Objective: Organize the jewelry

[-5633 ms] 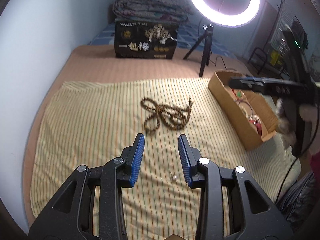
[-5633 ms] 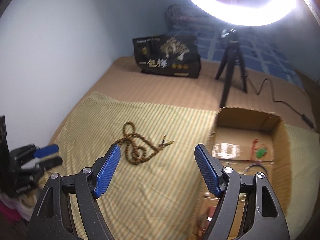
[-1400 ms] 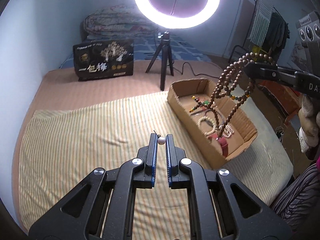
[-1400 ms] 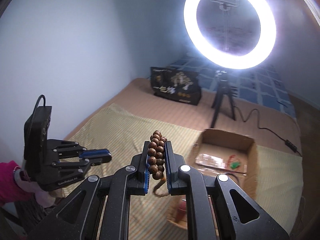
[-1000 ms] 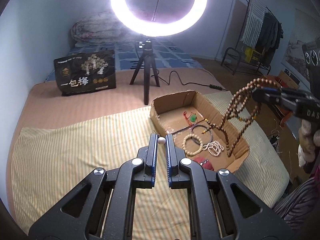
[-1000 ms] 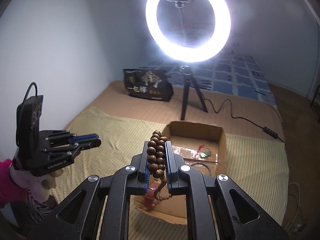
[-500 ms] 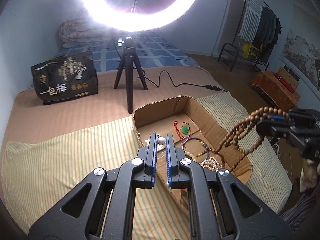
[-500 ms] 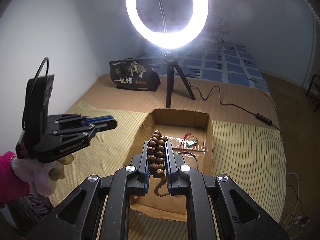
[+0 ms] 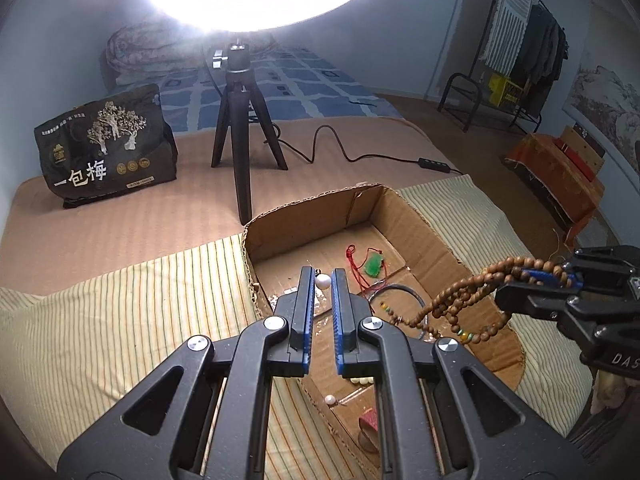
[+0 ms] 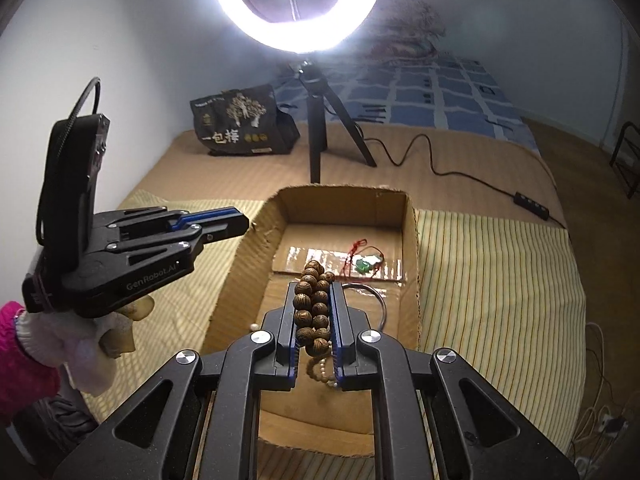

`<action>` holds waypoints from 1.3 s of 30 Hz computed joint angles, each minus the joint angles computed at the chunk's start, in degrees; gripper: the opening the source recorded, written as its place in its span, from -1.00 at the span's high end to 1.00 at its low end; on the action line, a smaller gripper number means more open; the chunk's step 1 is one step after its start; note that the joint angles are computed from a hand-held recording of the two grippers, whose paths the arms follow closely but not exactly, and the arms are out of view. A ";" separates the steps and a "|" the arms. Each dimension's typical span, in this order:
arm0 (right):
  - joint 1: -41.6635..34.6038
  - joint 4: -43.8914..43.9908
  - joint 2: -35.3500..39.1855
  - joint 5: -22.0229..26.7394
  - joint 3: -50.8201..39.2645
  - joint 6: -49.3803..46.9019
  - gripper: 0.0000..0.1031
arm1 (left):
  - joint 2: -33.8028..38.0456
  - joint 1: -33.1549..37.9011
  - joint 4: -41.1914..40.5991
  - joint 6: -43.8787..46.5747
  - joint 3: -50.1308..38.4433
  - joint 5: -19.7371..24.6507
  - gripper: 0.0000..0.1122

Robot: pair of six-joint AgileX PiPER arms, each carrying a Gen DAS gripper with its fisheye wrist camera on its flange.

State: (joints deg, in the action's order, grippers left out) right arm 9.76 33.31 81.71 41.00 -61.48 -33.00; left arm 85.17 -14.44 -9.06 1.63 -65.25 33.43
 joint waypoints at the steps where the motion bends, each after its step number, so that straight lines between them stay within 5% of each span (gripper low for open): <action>1: -0.09 0.10 0.51 -0.16 -0.05 -0.08 0.79 | 0.53 0.13 -0.18 0.18 -0.35 0.03 0.89; 14: 0.18 0.13 4.09 -1.89 -0.49 0.31 0.76 | 3.44 0.60 0.27 -0.35 -1.65 -0.65 0.88; 17: 0.92 -2.17 4.20 -2.57 -0.50 2.81 0.35 | 3.69 0.66 0.73 -0.78 -1.88 -0.46 0.71; 19: 1.03 -2.58 4.16 -2.61 -0.48 3.41 0.21 | 3.43 0.47 2.28 -2.40 -1.50 -1.19 0.26; 25: 3.36 -10.24 3.76 -4.40 -0.64 11.48 -0.26 | 2.83 0.62 3.28 -3.68 -1.29 -1.59 0.12; 39: 9.75 -29.01 2.33 -5.03 -1.33 30.73 -0.40 | -0.35 0.38 5.02 -5.08 0.23 -1.13 0.06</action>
State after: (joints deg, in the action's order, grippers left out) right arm 19.51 4.31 84.04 35.96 -62.81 -2.27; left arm 84.82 -14.06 -4.05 -3.45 -65.02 32.30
